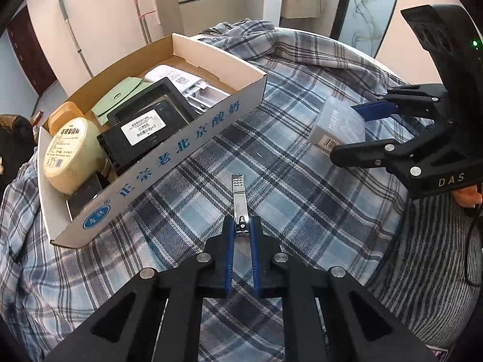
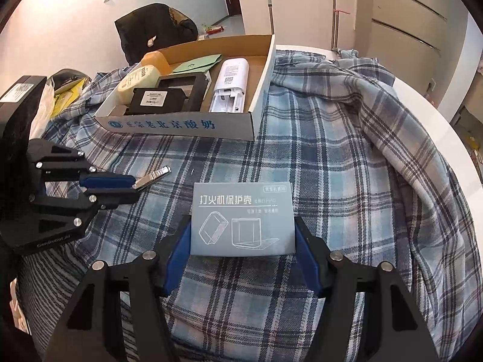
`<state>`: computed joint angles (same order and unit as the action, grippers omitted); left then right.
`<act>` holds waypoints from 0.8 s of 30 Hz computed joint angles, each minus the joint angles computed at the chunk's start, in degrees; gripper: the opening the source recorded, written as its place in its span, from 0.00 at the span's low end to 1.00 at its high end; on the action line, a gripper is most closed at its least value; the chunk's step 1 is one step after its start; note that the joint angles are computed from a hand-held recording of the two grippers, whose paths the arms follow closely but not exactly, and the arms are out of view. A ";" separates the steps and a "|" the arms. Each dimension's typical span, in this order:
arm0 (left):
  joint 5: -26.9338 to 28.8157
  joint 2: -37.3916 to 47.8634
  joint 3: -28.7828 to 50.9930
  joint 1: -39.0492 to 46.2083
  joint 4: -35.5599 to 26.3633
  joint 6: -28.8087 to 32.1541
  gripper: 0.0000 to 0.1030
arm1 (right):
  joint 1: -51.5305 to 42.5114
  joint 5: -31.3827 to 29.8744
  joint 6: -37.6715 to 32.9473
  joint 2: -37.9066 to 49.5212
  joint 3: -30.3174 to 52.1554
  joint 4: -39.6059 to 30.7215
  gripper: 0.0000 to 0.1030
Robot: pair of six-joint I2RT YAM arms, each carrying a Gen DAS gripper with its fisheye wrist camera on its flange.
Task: Organize rigid objects
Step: 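Grasp the silver nail clipper with the left gripper while the right holds the grey box, then carry the nail clipper and grey box over the cardboard box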
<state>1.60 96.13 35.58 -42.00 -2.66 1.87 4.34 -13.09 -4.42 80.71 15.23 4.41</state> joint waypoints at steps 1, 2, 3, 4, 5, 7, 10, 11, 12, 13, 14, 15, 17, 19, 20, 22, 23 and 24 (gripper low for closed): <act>-0.04 0.30 0.17 -0.02 0.11 -0.53 0.11 | -0.14 -0.15 -0.04 0.07 0.02 0.03 0.61; 0.51 0.90 0.59 0.27 0.17 -0.96 0.11 | -0.13 -0.19 -0.02 0.03 0.03 0.04 0.60; 0.66 1.21 0.77 0.40 0.37 -1.27 0.11 | -0.29 -0.28 -0.23 -0.18 -0.07 -0.02 0.60; 0.65 1.35 0.83 0.46 0.65 -1.51 0.11 | -0.28 -0.24 -0.31 -0.48 -0.14 -0.14 0.61; 0.83 1.73 1.16 0.51 0.85 -1.68 0.11 | -0.34 -0.16 -0.41 -0.78 -0.24 -0.20 0.61; 0.99 2.20 1.59 0.30 1.00 -1.60 0.11 | -0.24 0.38 -0.44 -1.72 -0.62 -0.28 0.60; 0.87 3.13 2.52 0.05 0.98 -1.93 0.11 | -0.50 0.66 -0.66 -1.94 -0.79 -0.39 0.61; 1.06 3.28 2.67 0.13 0.97 -1.94 0.11 | -0.77 0.57 -0.84 -1.69 -0.72 -0.44 0.61; 1.38 3.39 2.72 0.29 1.08 -2.04 0.10 | -1.11 0.48 -1.03 -1.53 -0.67 -0.50 0.61; 1.55 3.38 2.63 0.45 1.34 -2.40 0.10 | -1.39 0.44 -1.16 -1.33 -0.61 -0.51 0.60; 1.28 3.15 2.24 0.49 1.95 -3.28 0.10 | -1.60 0.42 -1.22 -1.24 -0.55 -0.59 0.61; 0.54 2.63 1.62 0.40 2.71 -4.19 0.10 | -1.94 0.24 -1.42 -1.39 -0.53 -0.83 0.61; -1.03 0.22 -0.51 -0.15 4.54 -5.39 0.10 | -2.44 -0.01 -1.62 -2.07 -0.54 -1.33 0.61; -1.87 -3.42 -2.99 -0.74 5.68 -5.87 0.10 | -2.84 -0.20 -1.85 -3.11 -0.59 -2.00 0.61; -2.17 -6.08 -4.43 -1.10 5.67 -6.72 0.10 | -2.99 -0.26 -1.95 -3.57 -0.57 -2.35 0.61; -3.08 -10.13 -6.21 -1.41 4.73 -8.93 0.10 | -3.18 -0.26 -2.07 -4.33 -0.48 -2.95 0.61; -3.78 -11.78 -6.80 -1.64 3.87 -9.74 0.10 | -3.20 -0.19 -2.10 -4.68 -0.43 -3.23 0.61; -5.72 -13.42 -6.87 -2.62 1.84 -10.67 0.10 | -3.14 -0.14 -2.05 -4.96 -0.41 -3.42 0.61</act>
